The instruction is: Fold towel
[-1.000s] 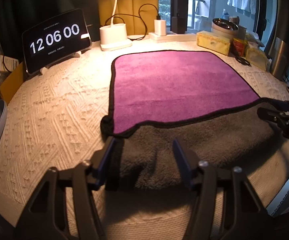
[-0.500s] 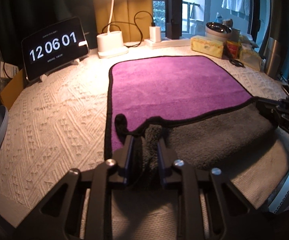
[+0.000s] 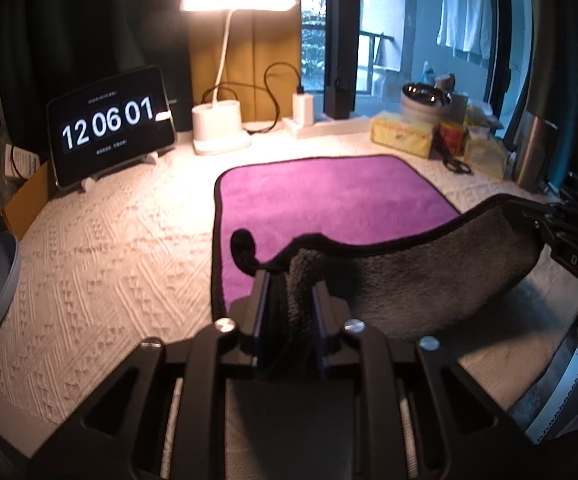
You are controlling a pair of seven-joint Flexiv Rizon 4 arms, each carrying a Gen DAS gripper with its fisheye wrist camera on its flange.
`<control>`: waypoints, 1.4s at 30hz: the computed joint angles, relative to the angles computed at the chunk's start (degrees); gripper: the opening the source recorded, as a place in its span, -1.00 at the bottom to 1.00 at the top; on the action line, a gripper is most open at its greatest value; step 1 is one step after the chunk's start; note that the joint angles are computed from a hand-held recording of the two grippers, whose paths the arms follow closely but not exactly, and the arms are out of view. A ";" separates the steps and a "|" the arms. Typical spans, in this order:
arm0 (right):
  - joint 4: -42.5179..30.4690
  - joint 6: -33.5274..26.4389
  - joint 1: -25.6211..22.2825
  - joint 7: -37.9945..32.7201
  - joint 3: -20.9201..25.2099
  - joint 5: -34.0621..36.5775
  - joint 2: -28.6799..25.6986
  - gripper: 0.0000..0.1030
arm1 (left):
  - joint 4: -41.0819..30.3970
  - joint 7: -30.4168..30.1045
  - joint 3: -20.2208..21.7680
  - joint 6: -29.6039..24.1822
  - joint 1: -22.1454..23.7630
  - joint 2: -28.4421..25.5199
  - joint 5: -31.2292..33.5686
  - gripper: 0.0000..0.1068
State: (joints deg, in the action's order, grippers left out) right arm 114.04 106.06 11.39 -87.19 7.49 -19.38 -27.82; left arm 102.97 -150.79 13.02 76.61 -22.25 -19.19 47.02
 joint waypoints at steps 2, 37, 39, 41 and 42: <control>-0.23 0.72 0.44 -0.19 -0.46 0.26 0.20 -0.90 | -0.46 -0.67 0.34 0.09 -0.27 0.11 0.68 -0.62; -19.69 0.96 -3.01 3.05 3.10 -4.76 -10.27 -0.90 | -12.77 -1.72 5.27 5.18 1.65 -5.66 2.96 -0.62; -20.95 0.77 -3.21 3.23 3.38 -5.40 -11.03 -0.90 | -13.46 -0.85 5.89 6.03 1.70 -6.54 1.42 -0.62; -22.46 0.55 -3.21 3.39 3.53 -5.90 -11.90 -0.90 | -14.03 0.45 6.52 6.81 1.63 -7.42 -0.33 -0.62; -22.93 0.36 -3.43 3.49 3.80 -6.17 -12.20 -0.90 | -14.40 1.56 6.61 7.18 1.78 -7.94 -1.42 -0.62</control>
State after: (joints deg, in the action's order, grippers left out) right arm 91.11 106.42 7.96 -83.70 11.30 -25.56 -40.02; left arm 88.56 -149.23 19.63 83.78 -20.46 -27.13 45.60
